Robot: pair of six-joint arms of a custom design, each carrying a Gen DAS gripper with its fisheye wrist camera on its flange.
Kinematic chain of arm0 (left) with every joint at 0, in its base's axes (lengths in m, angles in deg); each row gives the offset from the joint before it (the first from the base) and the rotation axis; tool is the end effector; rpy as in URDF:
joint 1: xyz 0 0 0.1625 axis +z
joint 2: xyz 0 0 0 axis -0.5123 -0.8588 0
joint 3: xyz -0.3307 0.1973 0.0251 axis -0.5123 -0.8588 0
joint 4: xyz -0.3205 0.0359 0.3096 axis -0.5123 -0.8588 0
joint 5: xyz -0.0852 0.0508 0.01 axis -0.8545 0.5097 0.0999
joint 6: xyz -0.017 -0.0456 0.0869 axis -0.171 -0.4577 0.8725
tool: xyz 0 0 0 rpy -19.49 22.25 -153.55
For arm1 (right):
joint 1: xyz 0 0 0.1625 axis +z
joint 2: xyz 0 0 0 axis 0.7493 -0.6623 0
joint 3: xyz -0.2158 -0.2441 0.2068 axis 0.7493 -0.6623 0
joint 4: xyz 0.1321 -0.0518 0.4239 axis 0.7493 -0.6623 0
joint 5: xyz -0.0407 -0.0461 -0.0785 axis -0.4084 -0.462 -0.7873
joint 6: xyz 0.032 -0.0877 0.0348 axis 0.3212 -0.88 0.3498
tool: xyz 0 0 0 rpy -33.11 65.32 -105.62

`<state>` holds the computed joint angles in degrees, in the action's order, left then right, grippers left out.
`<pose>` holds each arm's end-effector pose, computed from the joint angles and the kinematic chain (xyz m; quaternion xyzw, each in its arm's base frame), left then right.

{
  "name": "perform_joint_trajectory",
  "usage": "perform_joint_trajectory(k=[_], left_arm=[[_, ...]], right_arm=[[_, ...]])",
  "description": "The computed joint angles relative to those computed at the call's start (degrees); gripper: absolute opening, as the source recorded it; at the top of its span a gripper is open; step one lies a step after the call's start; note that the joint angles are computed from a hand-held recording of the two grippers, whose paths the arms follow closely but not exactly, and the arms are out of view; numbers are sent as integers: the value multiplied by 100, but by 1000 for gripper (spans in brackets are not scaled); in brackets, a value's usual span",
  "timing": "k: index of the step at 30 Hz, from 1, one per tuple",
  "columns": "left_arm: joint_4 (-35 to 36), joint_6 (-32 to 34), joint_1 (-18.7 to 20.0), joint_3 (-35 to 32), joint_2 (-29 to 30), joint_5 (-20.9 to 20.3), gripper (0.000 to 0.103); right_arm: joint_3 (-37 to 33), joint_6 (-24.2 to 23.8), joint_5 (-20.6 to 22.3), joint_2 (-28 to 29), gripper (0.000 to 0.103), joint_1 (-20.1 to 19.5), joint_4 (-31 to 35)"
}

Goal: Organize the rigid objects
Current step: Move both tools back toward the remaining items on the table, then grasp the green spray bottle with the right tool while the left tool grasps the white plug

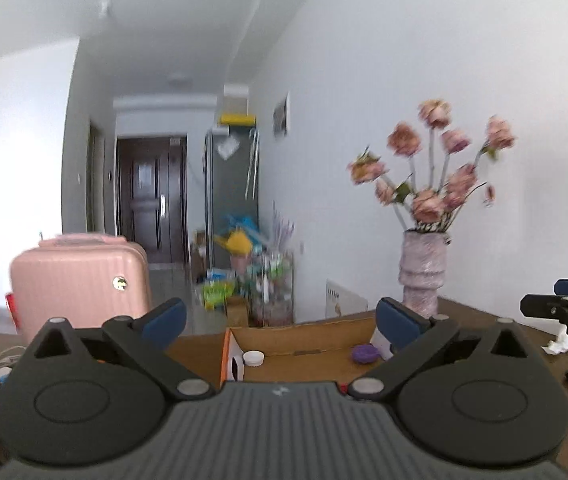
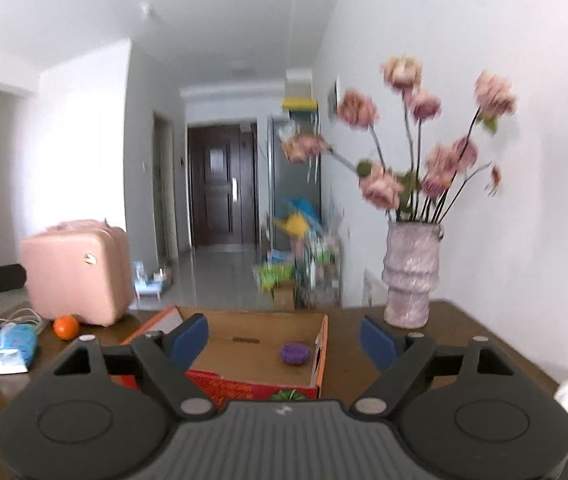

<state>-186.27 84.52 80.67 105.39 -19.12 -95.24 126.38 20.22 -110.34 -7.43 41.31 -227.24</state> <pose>-0.2928 -0.6821 0.1505 0.1525 0.6332 -0.6542 0.3843 0.1554 -0.8269 0.2767 0.4286 -0.7647 0.4698 0.1041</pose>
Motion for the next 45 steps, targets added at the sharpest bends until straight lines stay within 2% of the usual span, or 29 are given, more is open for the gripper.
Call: perform_joint_trajectory(k=[3, 6, 11, 14, 17, 19, 21, 25, 27, 29, 34, 40, 43, 45], left_arm=[[-1031, 303, -260, 808, -137, 100, 103], [-1609, 158, -498, 1560, -253, 380, 103], [-2394, 90, -910, 2507, -239, 1510, 103], [-2934, 252, -1137, 2856, -174, 2006, 103], [-2509, -504, -1186, 3253, -237, 2091, 103], [-2500, -417, -1153, 3230, -236, 2112, 103], [-2604, -234, -1103, 3078, -184, 2117, 103], [-1580, -1504, -991, 3378, -260, 2052, 103], [-1428, -1491, -913, 3224, -192, 2037, 103], [-1126, -1796, -836, 3224, -207, 1954, 103], [-341, -2440, -594, 3207, -306, 1714, 103], [690, -3100, -236, 3015, -480, 1503, 102], [1383, -3473, -25, 2773, -549, 1589, 94], [1858, -3710, 153, 2728, -710, 1318, 90]], right_arm=[[1472, 3, 480, -784, 85, -336, -885], [2470, 9, 795, -1339, 88, -642, -1309], [3782, -559, 1076, -2121, 91, -1125, -1587], [4493, -774, 1134, -2529, 103, -1437, -1824], [4931, -721, 1248, -2711, 103, -1646, -1980], [4932, -880, 1141, -2674, 103, -1587, -1833], [4944, -846, 1041, -2621, 103, -1530, -1845], [4961, -999, 985, -2573, 103, -1551, -1791], [4900, -861, 839, -2515, 102, -1535, -1801], [4768, -749, 730, -2459, 100, -1517, -1677], [4355, -544, 456, -2244, 91, -1439, -1332], [3683, -381, 14, -1802, 69, -1216, -959], [3161, -222, -197, -1495, 61, -1046, -610], [2704, -102, -410, -1228, 59, -887, -292]])
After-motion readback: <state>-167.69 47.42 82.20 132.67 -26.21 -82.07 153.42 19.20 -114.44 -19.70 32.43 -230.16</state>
